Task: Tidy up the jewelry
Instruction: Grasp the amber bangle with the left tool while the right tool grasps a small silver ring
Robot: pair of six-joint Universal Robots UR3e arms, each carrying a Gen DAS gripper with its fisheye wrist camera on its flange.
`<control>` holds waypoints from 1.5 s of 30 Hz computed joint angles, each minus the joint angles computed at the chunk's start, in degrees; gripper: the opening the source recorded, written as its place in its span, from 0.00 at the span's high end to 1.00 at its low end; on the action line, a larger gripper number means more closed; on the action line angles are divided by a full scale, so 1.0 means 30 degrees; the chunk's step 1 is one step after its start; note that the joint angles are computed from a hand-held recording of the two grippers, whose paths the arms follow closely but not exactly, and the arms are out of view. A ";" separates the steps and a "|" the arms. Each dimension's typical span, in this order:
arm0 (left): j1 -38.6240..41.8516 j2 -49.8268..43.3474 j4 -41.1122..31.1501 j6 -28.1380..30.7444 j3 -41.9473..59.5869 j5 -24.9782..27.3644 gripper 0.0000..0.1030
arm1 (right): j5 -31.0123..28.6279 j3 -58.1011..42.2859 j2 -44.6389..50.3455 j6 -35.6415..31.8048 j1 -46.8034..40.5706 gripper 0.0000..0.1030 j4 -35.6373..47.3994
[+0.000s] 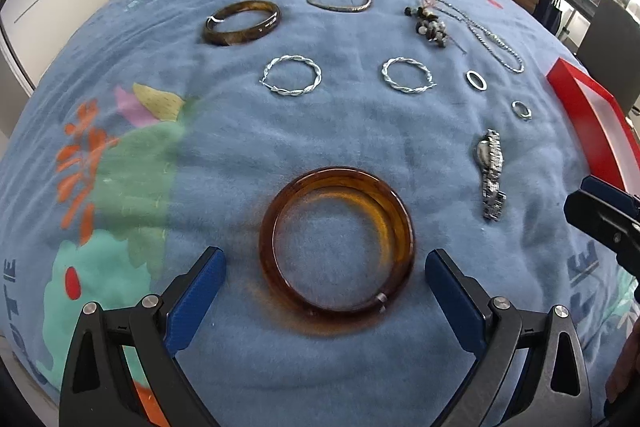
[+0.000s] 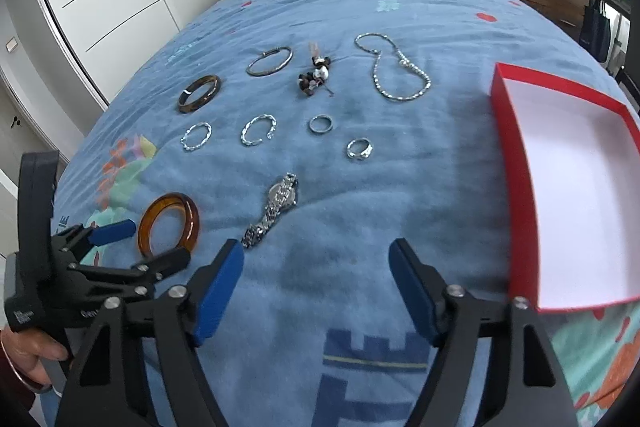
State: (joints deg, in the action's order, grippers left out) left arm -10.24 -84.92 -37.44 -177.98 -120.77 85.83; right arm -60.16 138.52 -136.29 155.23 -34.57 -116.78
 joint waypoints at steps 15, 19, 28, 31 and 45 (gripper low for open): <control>0.1234 -0.0300 0.1452 0.0923 -0.0793 -0.0838 0.27 | -0.1023 -0.0242 0.5549 0.2836 0.2603 0.40 -0.6101; 0.1569 -0.0224 0.1820 0.1006 -0.1072 -0.1257 0.27 | -0.1266 -0.0665 0.6729 0.3244 0.3072 0.41 -0.7053; 0.2186 0.0037 0.2077 0.1044 -0.1329 -0.1977 0.28 | -0.1515 -0.1633 0.8891 0.3991 0.4191 0.44 -0.8659; 0.2456 0.0003 0.2139 0.1158 -0.1271 -0.2142 0.28 | -0.1608 -0.2274 0.9885 0.4245 0.4601 0.47 -0.9323; 0.3474 0.0144 0.2140 0.1346 -0.1077 -0.2441 0.28 | -0.3325 -0.5867 1.5564 0.5358 0.5990 0.70 -1.1979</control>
